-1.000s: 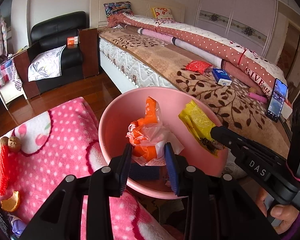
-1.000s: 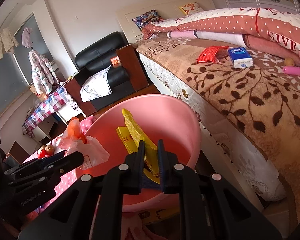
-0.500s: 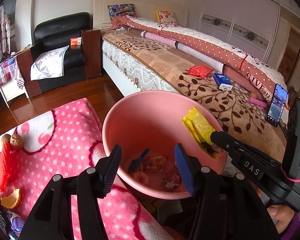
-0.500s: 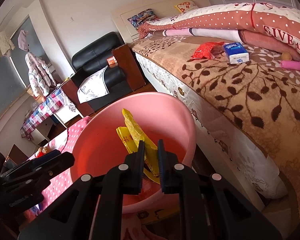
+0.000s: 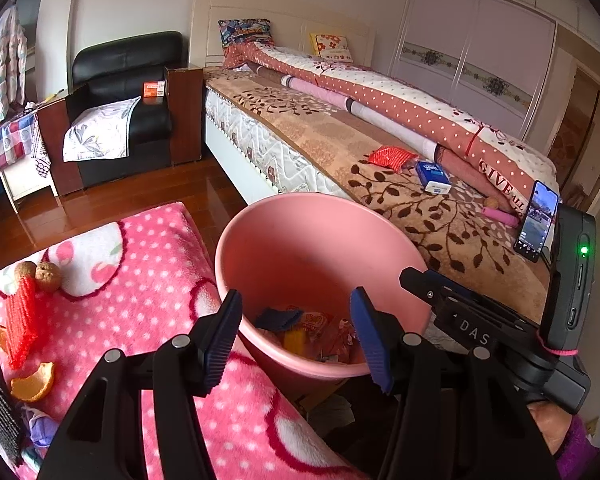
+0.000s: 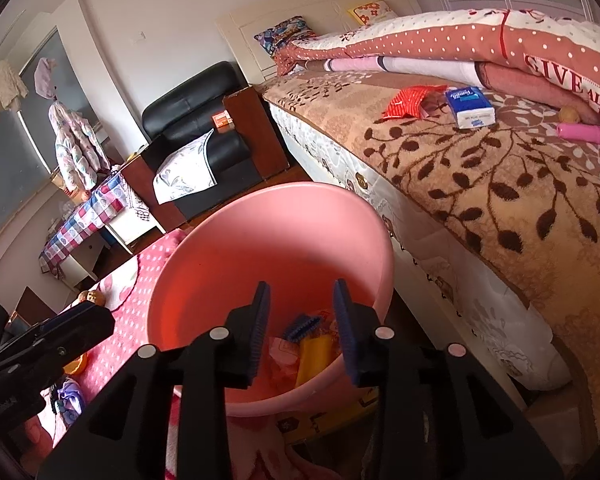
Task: Collect trash
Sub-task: 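Move both tools back over the table toward remaining trash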
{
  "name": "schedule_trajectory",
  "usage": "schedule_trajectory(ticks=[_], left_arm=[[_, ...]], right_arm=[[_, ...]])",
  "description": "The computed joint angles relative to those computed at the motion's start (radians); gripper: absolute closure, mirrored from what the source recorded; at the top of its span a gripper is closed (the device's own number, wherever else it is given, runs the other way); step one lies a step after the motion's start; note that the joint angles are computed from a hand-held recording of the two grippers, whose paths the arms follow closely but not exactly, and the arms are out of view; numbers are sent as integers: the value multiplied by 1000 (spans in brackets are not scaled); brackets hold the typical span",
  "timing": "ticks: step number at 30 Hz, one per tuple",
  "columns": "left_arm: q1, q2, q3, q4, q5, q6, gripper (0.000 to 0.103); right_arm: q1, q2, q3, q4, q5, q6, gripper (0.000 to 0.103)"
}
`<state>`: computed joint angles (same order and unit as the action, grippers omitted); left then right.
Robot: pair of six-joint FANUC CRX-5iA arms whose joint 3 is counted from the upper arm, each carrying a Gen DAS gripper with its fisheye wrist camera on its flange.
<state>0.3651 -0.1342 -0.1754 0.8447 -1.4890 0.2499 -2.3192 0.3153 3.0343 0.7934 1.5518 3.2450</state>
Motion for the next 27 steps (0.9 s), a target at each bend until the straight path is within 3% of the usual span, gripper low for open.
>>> schedule_trajectory(ticks=[12, 27], left_arm=[[93, -5, 13, 34, -64, -31, 47], [247, 6, 34, 53, -111, -108, 47]], right_arm=[[112, -52, -74, 67, 50, -32, 69], [198, -140, -171, 83, 38, 20, 69]])
